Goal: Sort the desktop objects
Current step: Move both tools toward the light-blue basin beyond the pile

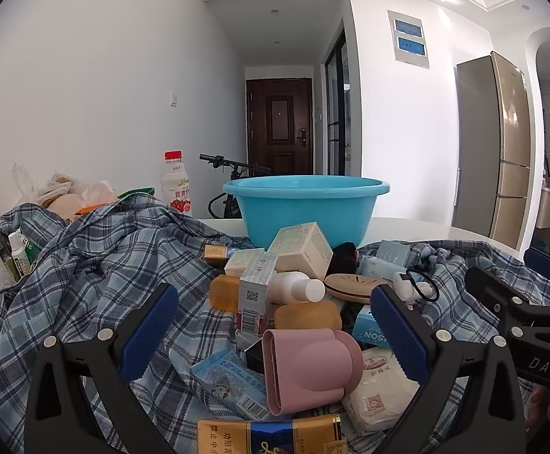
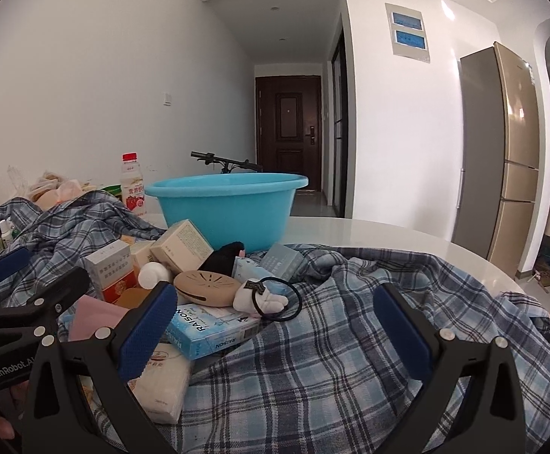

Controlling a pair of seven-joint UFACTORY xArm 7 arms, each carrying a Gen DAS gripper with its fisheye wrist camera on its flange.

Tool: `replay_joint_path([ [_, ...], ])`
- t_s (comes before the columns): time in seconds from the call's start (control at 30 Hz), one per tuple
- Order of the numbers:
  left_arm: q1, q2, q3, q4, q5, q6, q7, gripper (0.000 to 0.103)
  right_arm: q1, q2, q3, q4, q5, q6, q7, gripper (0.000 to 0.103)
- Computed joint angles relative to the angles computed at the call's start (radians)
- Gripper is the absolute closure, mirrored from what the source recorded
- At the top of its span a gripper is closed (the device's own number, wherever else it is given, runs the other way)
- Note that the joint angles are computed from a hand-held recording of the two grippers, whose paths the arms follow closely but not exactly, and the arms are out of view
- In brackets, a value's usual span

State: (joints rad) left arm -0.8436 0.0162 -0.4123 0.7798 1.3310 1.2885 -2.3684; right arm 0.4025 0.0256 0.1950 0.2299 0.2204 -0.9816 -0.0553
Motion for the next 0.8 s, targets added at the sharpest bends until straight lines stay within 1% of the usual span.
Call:
replay_joint_path([
  [0.03,0.002,-0.005,0.002,-0.008,0.007,-0.01,-0.013,0.0,-0.001,-0.003,-0.001,-0.002,0.002,0.003,0.003,0.0],
  [0.1,0.006,-0.013,0.003,-0.014,-0.004,-0.024,-0.016,0.0,0.006,0.008,0.005,0.0,0.044,-0.025,-0.013,0.0],
  [0.13,0.004,-0.01,-0.001,-0.011,-0.01,-0.009,-0.018,0.0,0.013,0.011,0.01,-0.001,0.075,-0.042,-0.022,0.0],
  [0.23,-0.024,0.029,-0.019,0.018,-0.01,0.112,-0.004,0.0,0.053,0.03,0.032,0.015,0.224,-0.089,-0.111,0.0],
  [0.27,-0.034,0.035,-0.019,0.023,-0.005,0.134,-0.002,0.0,0.067,0.038,0.037,0.021,0.263,-0.104,-0.143,0.0],
  [0.3,-0.04,0.031,-0.017,0.019,0.005,0.136,-0.006,0.0,0.075,0.042,0.037,0.023,0.277,-0.114,-0.158,0.0],
  [0.33,-0.041,0.021,-0.014,0.011,0.015,0.123,-0.014,0.0,0.076,0.039,0.034,0.02,0.267,-0.112,-0.159,0.0],
  [0.4,-0.033,0.0,-0.005,0.0,0.012,0.074,-0.024,0.0,0.066,0.024,0.024,0.008,0.211,-0.09,-0.131,0.0],
  [0.47,-0.015,-0.026,0.002,-0.011,-0.024,0.013,-0.031,0.0,0.051,-0.006,0.015,-0.004,0.164,-0.036,-0.084,0.0],
  [0.53,-0.009,-0.044,-0.008,-0.026,-0.037,0.015,-0.079,0.0,0.028,-0.017,0.002,-0.013,0.099,-0.014,-0.021,0.0],
  [0.6,-0.015,-0.061,-0.029,-0.045,-0.003,0.056,-0.113,0.0,0.004,-0.007,-0.011,-0.021,0.034,-0.041,0.035,0.0],
  [0.67,-0.023,-0.071,-0.049,-0.049,0.02,0.1,-0.093,0.0,-0.025,-0.016,-0.028,-0.035,-0.055,-0.057,0.092,0.0],
  [0.73,-0.034,-0.062,-0.065,-0.029,0.002,0.161,-0.06,0.0,-0.064,-0.026,-0.053,-0.05,-0.185,-0.075,0.164,0.0],
  [0.77,-0.044,-0.048,-0.076,-0.013,-0.012,0.216,-0.074,0.0,-0.073,-0.029,-0.055,-0.054,-0.209,-0.086,0.179,0.0],
  [0.8,-0.056,-0.037,-0.083,-0.005,-0.015,0.261,-0.095,0.0,-0.073,-0.028,-0.046,-0.056,-0.191,-0.097,0.171,0.0],
])
